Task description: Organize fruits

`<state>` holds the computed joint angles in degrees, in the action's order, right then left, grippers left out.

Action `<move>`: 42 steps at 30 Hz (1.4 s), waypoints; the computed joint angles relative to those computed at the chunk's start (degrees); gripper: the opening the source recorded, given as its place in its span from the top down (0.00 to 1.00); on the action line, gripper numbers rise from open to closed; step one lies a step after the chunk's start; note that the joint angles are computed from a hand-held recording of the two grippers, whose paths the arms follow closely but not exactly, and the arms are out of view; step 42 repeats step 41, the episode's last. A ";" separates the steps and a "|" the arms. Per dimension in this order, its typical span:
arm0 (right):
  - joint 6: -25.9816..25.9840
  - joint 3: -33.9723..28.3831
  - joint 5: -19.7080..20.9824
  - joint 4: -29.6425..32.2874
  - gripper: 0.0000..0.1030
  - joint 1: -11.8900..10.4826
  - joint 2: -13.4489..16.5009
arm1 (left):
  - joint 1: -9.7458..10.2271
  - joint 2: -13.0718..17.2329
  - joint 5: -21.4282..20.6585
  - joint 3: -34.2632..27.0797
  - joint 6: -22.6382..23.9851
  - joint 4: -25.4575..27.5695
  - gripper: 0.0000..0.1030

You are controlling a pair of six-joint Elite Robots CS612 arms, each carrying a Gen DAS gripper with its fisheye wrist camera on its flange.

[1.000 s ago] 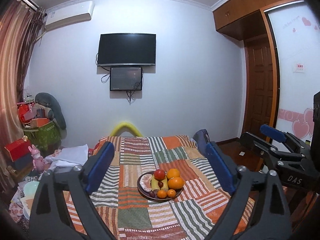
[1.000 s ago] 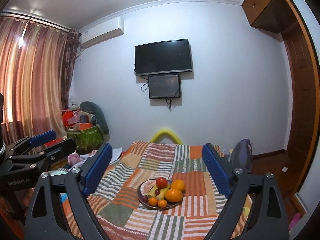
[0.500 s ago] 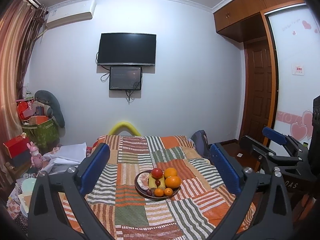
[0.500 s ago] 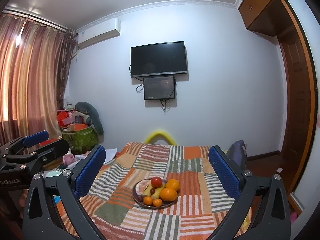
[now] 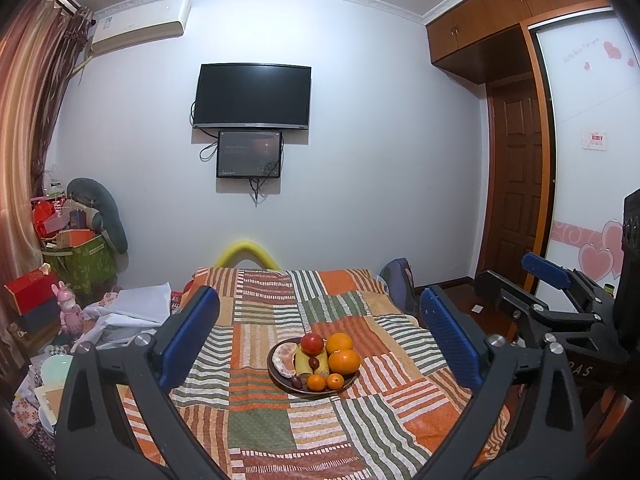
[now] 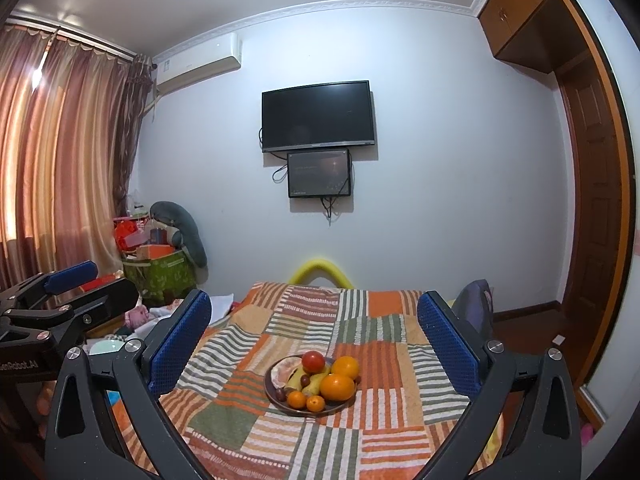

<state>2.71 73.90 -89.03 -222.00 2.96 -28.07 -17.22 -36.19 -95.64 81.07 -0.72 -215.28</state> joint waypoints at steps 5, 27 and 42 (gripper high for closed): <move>0.18 0.07 0.07 -0.14 0.00 0.02 -0.09 | -0.03 0.05 0.18 -0.01 0.04 -0.10 0.01; 0.00 0.54 0.13 -0.31 0.00 0.00 -0.55 | 0.01 0.23 -0.12 -0.17 0.10 0.00 0.00; -0.01 0.78 0.00 -0.35 0.00 -0.04 -0.71 | -0.05 0.34 -0.75 -0.17 0.30 0.43 0.00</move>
